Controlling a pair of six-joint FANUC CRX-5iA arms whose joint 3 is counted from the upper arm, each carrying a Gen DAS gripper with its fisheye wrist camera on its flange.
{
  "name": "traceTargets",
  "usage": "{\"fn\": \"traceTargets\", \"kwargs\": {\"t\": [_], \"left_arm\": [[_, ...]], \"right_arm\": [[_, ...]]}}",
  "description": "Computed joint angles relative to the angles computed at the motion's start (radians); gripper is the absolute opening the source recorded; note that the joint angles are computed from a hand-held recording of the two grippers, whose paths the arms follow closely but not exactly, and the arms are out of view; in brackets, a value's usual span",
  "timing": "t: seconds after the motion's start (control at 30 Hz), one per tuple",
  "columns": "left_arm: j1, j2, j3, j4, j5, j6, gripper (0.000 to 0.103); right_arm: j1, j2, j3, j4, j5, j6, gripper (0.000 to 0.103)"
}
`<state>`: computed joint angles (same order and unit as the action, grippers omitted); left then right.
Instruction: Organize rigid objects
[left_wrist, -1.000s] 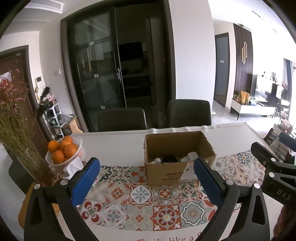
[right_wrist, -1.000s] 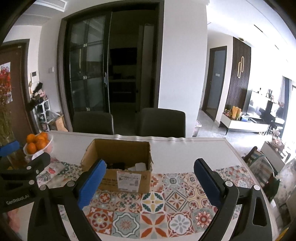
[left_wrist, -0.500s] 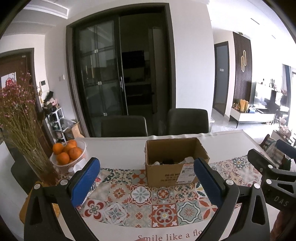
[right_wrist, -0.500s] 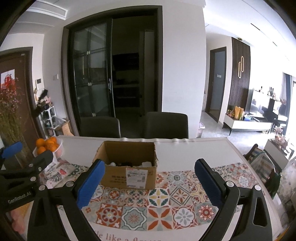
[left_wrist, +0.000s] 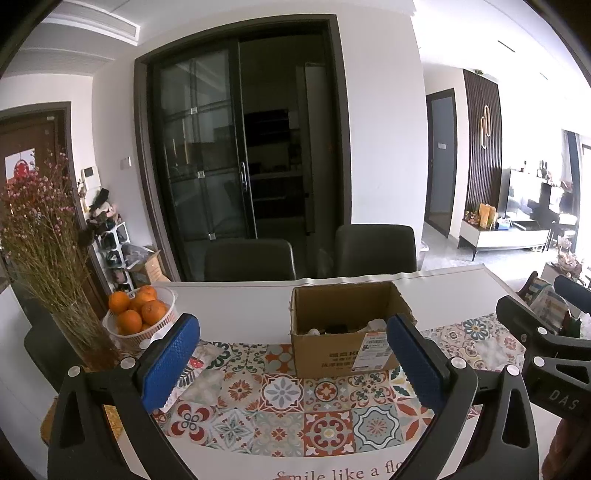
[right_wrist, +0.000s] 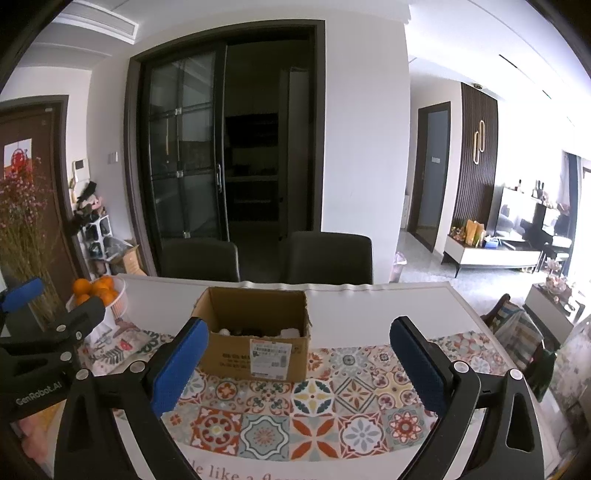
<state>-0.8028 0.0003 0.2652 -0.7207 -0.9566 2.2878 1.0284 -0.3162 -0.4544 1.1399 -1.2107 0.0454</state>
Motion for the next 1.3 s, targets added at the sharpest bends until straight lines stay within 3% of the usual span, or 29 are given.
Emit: {"fn": "traceTargets", "kwargs": {"t": [1.3], "left_arm": [[0.013,0.001,0.0,0.02,0.013,-0.015,0.103]], "right_arm": [[-0.004,0.001,0.002,0.001,0.004,0.005,0.099]]}}
